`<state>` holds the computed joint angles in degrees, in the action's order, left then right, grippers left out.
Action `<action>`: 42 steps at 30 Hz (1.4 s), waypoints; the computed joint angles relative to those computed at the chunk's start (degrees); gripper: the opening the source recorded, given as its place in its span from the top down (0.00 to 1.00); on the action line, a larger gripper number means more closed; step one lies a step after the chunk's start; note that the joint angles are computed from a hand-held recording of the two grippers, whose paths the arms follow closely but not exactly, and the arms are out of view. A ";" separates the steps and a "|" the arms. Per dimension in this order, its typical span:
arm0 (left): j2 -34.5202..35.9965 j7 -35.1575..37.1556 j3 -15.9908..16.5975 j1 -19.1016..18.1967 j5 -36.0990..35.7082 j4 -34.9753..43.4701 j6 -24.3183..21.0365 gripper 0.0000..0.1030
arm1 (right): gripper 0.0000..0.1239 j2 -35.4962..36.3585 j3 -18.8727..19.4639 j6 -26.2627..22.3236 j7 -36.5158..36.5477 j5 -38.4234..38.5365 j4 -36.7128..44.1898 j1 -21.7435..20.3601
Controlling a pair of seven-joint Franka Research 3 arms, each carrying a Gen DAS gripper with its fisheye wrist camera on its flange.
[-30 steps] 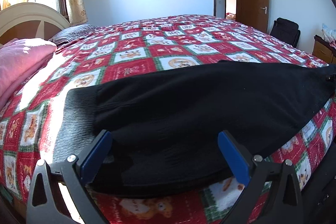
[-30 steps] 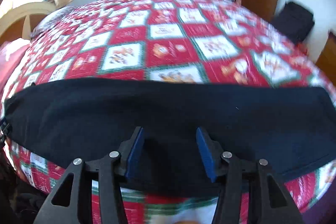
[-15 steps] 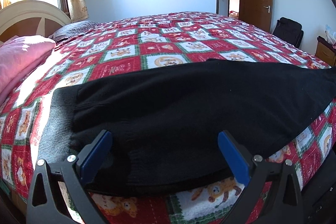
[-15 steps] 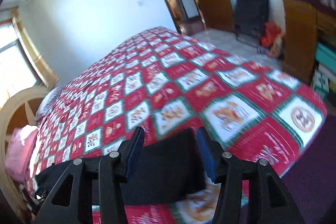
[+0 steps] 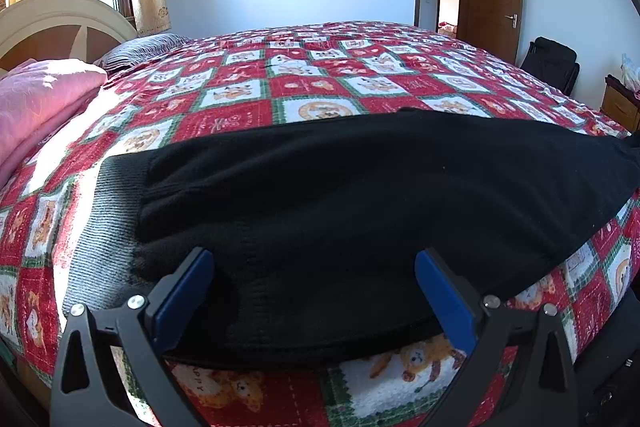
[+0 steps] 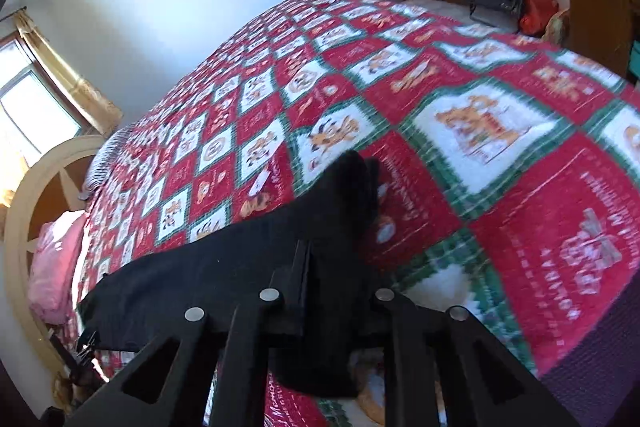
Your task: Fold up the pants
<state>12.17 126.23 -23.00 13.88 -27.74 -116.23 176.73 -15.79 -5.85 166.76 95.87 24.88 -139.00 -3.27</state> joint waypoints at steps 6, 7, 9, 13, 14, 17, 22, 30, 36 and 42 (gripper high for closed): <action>0.16 1.03 -0.74 0.61 -0.92 0.27 0.05 0.00 | 0.91 -1.55 0.49 5.64 -0.55 3.24 -1.76 1.18; 0.16 1.33 -0.97 0.82 -1.20 0.32 0.07 0.00 | 0.91 -1.74 1.58 6.07 0.74 2.11 -1.75 0.38; 0.25 1.53 -0.96 0.86 -1.32 0.53 0.23 0.00 | 0.91 -2.22 4.92 7.23 4.50 -1.41 -1.62 -2.10; 0.35 1.84 -1.27 1.47 -1.87 0.92 0.25 0.00 | 0.91 -2.74 10.77 7.96 11.85 -9.94 -0.69 -6.76; 0.38 2.09 -1.50 1.75 -2.27 1.04 0.19 0.00 | 0.91 -2.74 12.02 8.18 13.35 -11.83 -0.22 -7.41; 0.41 3.01 -2.12 2.46 -3.96 1.49 -0.35 0.00 | 0.91 -1.93 11.75 8.57 14.31 -13.77 1.51 -5.10; 0.20 4.99 -1.93 2.08 -5.89 1.67 -0.34 0.00 | 0.91 0.93 10.57 8.23 13.83 -14.69 5.18 -0.33; -0.03 7.10 -1.06 0.93 -8.28 1.89 -0.84 0.00 | 0.91 6.79 8.98 6.83 11.13 -13.84 11.39 6.41; -0.13 8.13 -0.26 0.01 -9.53 1.92 -1.17 0.00 | 0.91 10.54 7.83 5.36 7.28 -10.89 15.37 10.64; -0.09 8.64 0.36 -0.68 -10.28 1.96 -1.35 0.00 | 0.91 14.03 7.81 3.81 5.33 -9.87 19.28 12.74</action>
